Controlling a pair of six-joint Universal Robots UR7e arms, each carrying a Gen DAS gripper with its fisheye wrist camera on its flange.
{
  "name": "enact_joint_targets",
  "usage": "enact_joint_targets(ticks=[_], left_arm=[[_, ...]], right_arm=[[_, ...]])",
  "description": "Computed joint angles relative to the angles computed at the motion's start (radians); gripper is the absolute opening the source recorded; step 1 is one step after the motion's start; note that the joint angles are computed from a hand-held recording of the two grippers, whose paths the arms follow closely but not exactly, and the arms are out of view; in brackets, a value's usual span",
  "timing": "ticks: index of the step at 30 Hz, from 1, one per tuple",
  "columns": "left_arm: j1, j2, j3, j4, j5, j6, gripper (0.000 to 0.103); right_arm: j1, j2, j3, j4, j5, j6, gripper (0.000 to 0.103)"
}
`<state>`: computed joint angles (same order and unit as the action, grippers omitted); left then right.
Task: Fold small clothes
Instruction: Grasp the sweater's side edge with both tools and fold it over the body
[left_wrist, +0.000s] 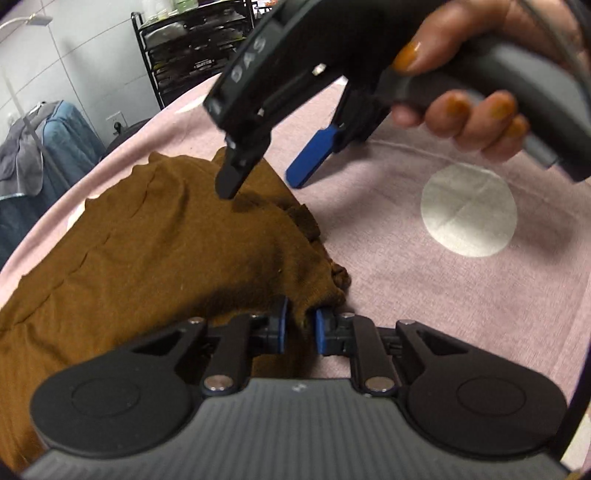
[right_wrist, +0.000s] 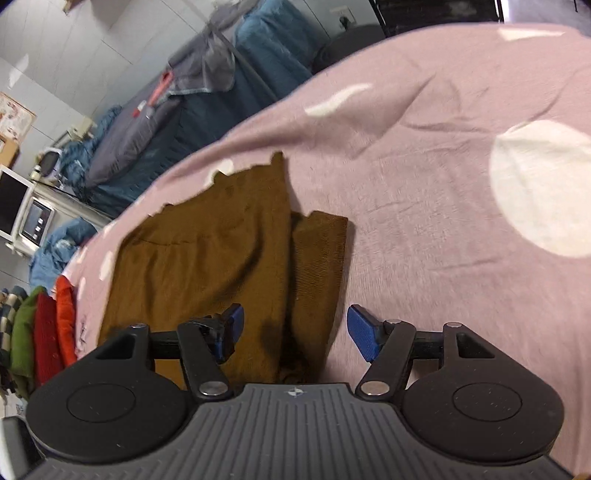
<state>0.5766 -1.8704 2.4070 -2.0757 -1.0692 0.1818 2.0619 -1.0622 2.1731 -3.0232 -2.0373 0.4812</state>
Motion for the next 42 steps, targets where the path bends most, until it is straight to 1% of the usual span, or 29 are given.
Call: enact_joint_targets(ticks=[2, 6, 7, 8, 9, 10, 11, 12, 13, 14, 16, 18, 20, 22, 23, 26, 28, 31, 32, 34, 36, 38, 40, 41, 42], left_arm=[[0.006, 0.002, -0.003, 0.0, -0.004, 0.0, 0.015], [0.018, 0.008, -0.008, -0.006, -0.01, -0.006, 0.015], [0.019, 0.008, -0.01, -0.004, -0.012, -0.012, 0.015], [0.022, 0.008, -0.012, -0.003, -0.015, -0.019, 0.015], [0.025, 0.009, -0.014, -0.002, -0.018, -0.026, 0.015], [0.031, 0.011, -0.017, -0.004, -0.023, -0.029, 0.015], [0.037, 0.012, -0.021, -0.005, -0.029, -0.034, 0.014], [0.044, 0.013, -0.024, -0.008, -0.035, -0.039, 0.014], [0.051, 0.013, -0.028, -0.008, -0.041, -0.046, 0.012], [0.056, 0.008, -0.031, -0.008, -0.046, -0.054, 0.009], [0.069, -0.007, -0.039, -0.008, -0.057, -0.071, 0.007], [0.084, -0.035, -0.052, -0.021, -0.066, -0.102, 0.006], [0.109, -0.062, -0.076, -0.035, -0.071, -0.146, 0.006], [0.145, -0.084, -0.112, -0.051, -0.071, -0.204, 0.006], [0.16, -0.096, -0.129, -0.059, -0.058, -0.221, 0.006], [0.207, -0.133, -0.175, -0.086, 0.016, -0.227, 0.006], [0.26, -0.146, -0.216, -0.094, 0.055, -0.22, 0.006], [0.346, -0.159, -0.275, -0.089, 0.121, -0.198, 0.006], [0.385, -0.155, -0.298, -0.094, 0.131, -0.194, 0.006], [0.468, -0.137, -0.354, -0.074, 0.123, -0.204, 0.006], [0.537, -0.124, -0.378, -0.093, 0.124, -0.177, 0.006], [0.594, -0.112, -0.401, -0.082, 0.118, -0.154, 0.006], [0.634, -0.104, -0.416, -0.078, 0.114, -0.139, 0.006], [0.654, -0.102, -0.422, -0.073, 0.115, -0.13, 0.006], [0.672, -0.098, -0.43, -0.064, 0.117, -0.133, 0.006]], right_arm=[[-0.015, 0.009, 0.004, -0.038, 0.031, -0.031, 0.098], [-0.037, 0.025, -0.003, -0.074, 0.078, -0.033, 0.094], [-0.042, 0.031, -0.008, -0.078, 0.082, -0.034, 0.086], [-0.041, 0.036, -0.012, -0.078, 0.078, -0.029, 0.066], [-0.043, 0.04, -0.02, -0.064, 0.073, -0.024, 0.05], [-0.045, 0.042, -0.022, -0.06, 0.071, -0.02, 0.044], [-0.046, 0.041, -0.022, -0.058, 0.073, -0.016, 0.036], [-0.048, 0.039, -0.023, -0.051, 0.076, -0.01, 0.024], [-0.046, 0.037, -0.027, -0.039, 0.074, -0.003, 0.017], [-0.04, 0.035, -0.028, -0.034, 0.066, -0.002, 0.014], [-0.021, 0.038, -0.039, -0.033, 0.04, -0.01, 0.012], [0.0, 0.047, -0.054, -0.049, 0.022, 0.005, 0.012], [0.016, 0.057, -0.072, -0.078, 0.036, 0.024, 0.011], [0.036, 0.086, -0.116, -0.092, 0.05, 0.025, 0.011], [0.044, 0.105, -0.146, -0.094, 0.064, 0.021, 0.011], [0.066, 0.192, -0.266, -0.072, 0.124, 0.011, 0.011], [0.078, 0.269, -0.366, -0.038, 0.153, 0.02, 0.011], [0.105, 0.397, -0.529, 0.024, 0.172, -0.017, 0.011], [0.112, 0.436, -0.578, 0.051, 0.181, -0.016, 0.011], [0.127, 0.51, -0.673, 0.104, 0.187, -0.027, 0.011], [0.145, 0.578, -0.763, 0.175, 0.173, -0.052, 0.011], [0.16, 0.636, -0.841, 0.25, 0.143, -0.073, 0.011], [0.173, 0.682, -0.904, 0.321, 0.1, -0.084, 0.012], [0.177, 0.696, -0.92, 0.338, 0.091, -0.087, 0.013], [0.179, 0.706, -0.931, 0.345, 0.089, -0.085, 0.021]])
